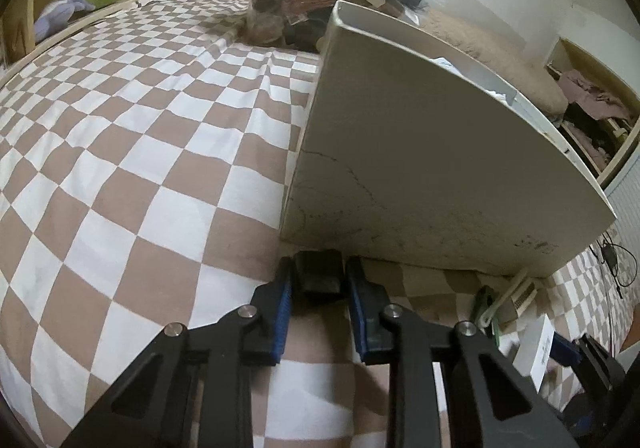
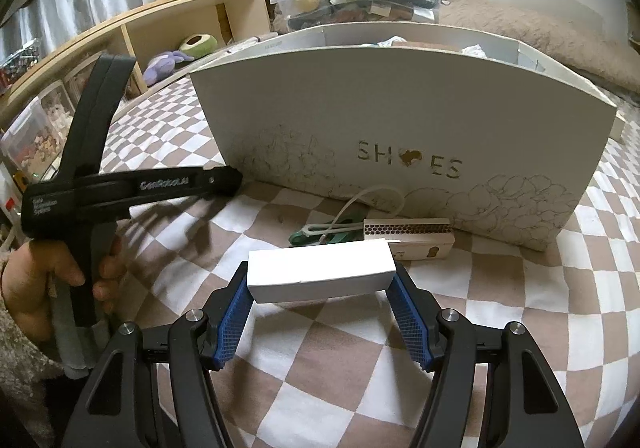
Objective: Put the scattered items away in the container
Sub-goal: 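Lift the black pouch and white small box and carry them over the box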
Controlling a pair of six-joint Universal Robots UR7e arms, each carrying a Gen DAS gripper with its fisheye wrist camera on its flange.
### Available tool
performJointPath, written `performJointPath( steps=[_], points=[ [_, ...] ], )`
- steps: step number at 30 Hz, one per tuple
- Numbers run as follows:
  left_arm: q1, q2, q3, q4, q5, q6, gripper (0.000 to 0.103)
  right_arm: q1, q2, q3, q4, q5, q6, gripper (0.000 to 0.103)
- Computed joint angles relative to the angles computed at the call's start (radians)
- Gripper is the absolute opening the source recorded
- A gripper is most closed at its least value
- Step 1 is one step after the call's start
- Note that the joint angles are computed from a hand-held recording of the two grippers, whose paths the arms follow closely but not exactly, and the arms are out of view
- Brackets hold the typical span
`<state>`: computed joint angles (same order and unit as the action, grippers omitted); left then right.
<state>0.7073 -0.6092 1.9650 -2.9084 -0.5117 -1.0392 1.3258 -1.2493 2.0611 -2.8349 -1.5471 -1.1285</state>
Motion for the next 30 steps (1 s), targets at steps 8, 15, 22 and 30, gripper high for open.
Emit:
performJointPath(
  steps=[8, 15, 22, 30],
  points=[
    [-0.048, 0.006, -0.004, 0.030, 0.038, 0.044, 0.024, 0.000, -0.010, -0.007, 0.011, 0.024, 0.010, 0.067],
    [-0.077, 0.012, 0.000, -0.019, 0.063, 0.118, 0.024, -0.001, -0.036, -0.013, 0.038, 0.075, 0.024, 0.067],
    [-0.105, 0.024, -0.005, -0.162, 0.076, 0.246, 0.024, -0.007, -0.057, -0.040, 0.087, 0.128, 0.060, 0.067],
    [-0.131, 0.035, -0.028, -0.281, 0.079, 0.374, 0.024, 0.009, -0.086, -0.045, 0.074, 0.147, 0.052, 0.067]
  ],
)
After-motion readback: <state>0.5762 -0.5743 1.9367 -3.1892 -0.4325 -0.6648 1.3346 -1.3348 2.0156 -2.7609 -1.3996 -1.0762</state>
